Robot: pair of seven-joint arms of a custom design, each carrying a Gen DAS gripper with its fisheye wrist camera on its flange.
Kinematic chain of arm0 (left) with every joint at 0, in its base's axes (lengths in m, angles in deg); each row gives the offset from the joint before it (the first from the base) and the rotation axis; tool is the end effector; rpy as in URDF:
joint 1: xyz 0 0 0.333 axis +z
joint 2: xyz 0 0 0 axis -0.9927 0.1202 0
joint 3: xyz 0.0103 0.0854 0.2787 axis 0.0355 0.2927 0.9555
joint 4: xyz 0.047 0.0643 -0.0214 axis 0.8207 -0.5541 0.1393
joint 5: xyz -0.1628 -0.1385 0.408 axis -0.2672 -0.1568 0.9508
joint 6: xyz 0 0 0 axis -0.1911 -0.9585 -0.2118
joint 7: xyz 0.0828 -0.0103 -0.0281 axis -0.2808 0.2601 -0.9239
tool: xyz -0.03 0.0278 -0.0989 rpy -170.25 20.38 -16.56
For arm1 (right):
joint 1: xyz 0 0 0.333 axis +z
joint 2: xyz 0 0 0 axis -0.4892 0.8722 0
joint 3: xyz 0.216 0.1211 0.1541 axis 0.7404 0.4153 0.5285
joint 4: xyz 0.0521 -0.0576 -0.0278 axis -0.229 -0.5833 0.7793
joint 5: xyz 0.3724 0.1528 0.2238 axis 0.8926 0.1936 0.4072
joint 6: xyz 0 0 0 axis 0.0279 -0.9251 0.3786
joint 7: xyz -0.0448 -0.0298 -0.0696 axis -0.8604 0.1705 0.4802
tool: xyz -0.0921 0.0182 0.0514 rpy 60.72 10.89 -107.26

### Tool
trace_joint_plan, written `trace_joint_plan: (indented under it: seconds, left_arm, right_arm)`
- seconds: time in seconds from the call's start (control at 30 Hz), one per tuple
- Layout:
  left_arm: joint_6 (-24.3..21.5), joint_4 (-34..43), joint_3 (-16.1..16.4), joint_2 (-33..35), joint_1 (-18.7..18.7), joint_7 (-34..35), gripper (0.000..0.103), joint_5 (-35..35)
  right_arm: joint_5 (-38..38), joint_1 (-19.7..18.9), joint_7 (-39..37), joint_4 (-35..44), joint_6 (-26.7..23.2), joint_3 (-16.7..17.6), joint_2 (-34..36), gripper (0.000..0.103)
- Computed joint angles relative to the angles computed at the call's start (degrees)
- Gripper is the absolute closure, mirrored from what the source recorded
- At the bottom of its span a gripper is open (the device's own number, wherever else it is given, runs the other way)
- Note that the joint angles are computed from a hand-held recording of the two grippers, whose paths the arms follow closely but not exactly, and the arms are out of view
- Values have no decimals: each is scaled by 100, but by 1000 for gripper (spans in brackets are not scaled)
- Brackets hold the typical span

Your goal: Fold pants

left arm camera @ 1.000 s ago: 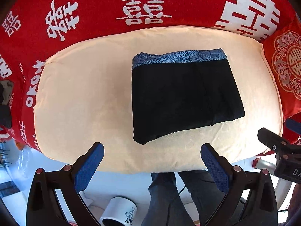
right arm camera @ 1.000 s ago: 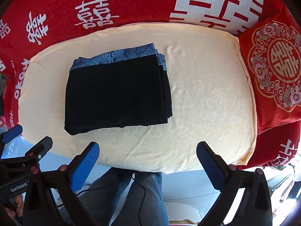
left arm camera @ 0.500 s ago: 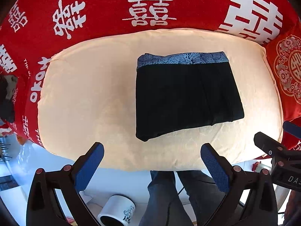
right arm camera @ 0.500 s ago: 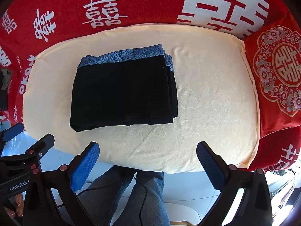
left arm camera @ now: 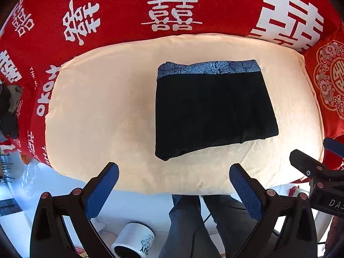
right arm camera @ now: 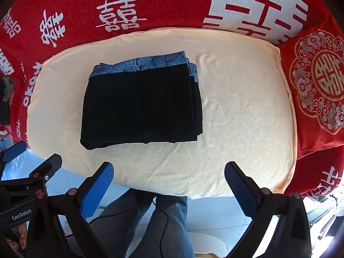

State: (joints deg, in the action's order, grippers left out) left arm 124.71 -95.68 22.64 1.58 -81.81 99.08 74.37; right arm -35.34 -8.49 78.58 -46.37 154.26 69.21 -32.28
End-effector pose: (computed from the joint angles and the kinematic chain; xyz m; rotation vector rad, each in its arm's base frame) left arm 0.7146 -0.0322 0.6298 -1.6709 2.4688 -0.0939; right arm 0.6966 0.2904 0.5548 -1.7805 2.4263 -0.0502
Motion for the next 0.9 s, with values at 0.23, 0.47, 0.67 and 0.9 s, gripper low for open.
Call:
trace_joint_plan:
  seconds: [0.23, 0.47, 0.67, 0.9]
  left_arm:
    - [-7, 27, -3, -1, -20, -37, 0, 33]
    - [-8, 18, -18, -15, -29, 34, 0, 18]
    - [-14, -24, -18, -42, -53, -19, 0, 29]
    - [-45, 29, -14, 7, -65, 2, 0, 71]
  right_arm:
    - [4, -10, -69, 99, -5, -8, 59, 0]
    - [4, -5, -68, 56, 20, -11, 34, 0]
    - [15, -19, -92, 84, 17, -11, 55, 0]
    - [30, -24, -89, 103, 20, -12, 72, 0]
